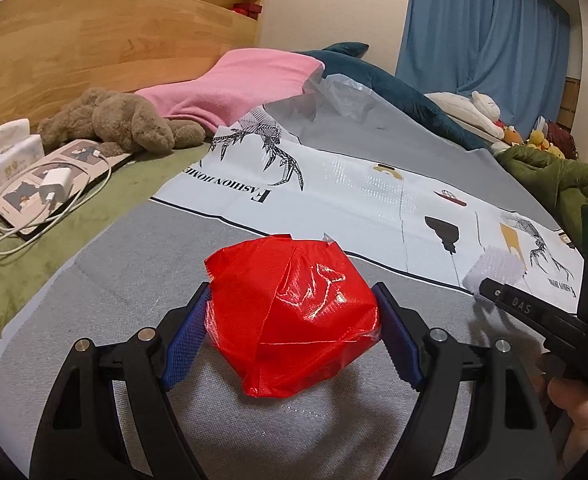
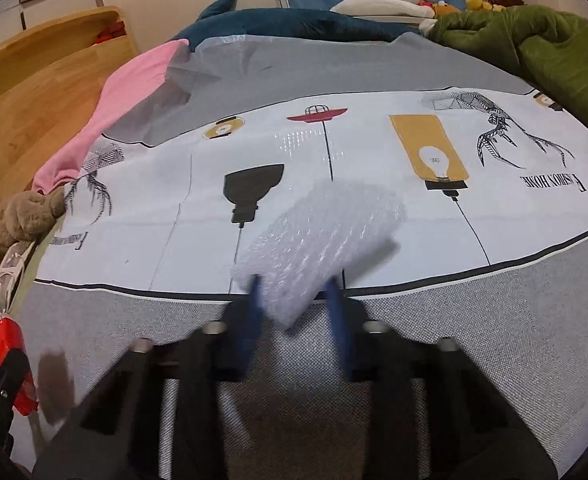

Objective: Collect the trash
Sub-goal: 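Grasp the white foam pad with the right tool while left holds the red wrapper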

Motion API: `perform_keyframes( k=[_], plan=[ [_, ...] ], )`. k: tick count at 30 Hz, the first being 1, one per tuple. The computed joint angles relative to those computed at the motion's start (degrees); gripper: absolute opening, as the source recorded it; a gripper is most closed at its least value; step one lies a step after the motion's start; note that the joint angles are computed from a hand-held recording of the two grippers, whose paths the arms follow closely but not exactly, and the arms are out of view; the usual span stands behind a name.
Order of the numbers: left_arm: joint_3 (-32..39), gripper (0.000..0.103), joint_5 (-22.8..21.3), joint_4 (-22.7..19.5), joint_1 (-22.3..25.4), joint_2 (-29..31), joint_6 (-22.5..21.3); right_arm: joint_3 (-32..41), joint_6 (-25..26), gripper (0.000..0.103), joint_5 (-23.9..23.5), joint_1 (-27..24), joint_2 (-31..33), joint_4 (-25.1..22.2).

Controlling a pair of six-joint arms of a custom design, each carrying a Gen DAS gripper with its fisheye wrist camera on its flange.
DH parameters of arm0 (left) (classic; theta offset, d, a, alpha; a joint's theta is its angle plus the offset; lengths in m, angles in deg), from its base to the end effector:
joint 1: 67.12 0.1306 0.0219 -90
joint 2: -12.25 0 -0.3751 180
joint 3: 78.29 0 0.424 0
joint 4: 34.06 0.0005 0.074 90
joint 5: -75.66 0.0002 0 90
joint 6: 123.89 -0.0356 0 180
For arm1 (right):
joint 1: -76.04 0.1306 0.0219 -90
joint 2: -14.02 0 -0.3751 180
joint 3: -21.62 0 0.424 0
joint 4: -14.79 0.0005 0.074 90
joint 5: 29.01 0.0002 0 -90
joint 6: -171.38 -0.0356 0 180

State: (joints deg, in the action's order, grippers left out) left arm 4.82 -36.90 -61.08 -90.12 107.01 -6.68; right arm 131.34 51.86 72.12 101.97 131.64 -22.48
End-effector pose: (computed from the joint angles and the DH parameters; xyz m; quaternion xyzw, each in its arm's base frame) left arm 0.5129 -0.2034 0.3519 -0.1171 0.8802 -0.0206 0.4594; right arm 0.6259 0.2962 0.3273 0.0658 0.9185 0.0972 0.3777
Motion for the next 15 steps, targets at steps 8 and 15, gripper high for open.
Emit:
perform_keyframes(
  k=[8,15],
  plan=[
    [-0.12,0.076,-0.63,0.55,-1.13,-1.13,-1.11,-5.62,3.60,0.015,2.89,1.49,-5.88,4.51],
    [-2.13,0.076,2.26,-0.06,-3.75,-6.95,-0.95,-13.24,5.62,0.015,5.72,3.47,-16.61,3.28]
  ],
)
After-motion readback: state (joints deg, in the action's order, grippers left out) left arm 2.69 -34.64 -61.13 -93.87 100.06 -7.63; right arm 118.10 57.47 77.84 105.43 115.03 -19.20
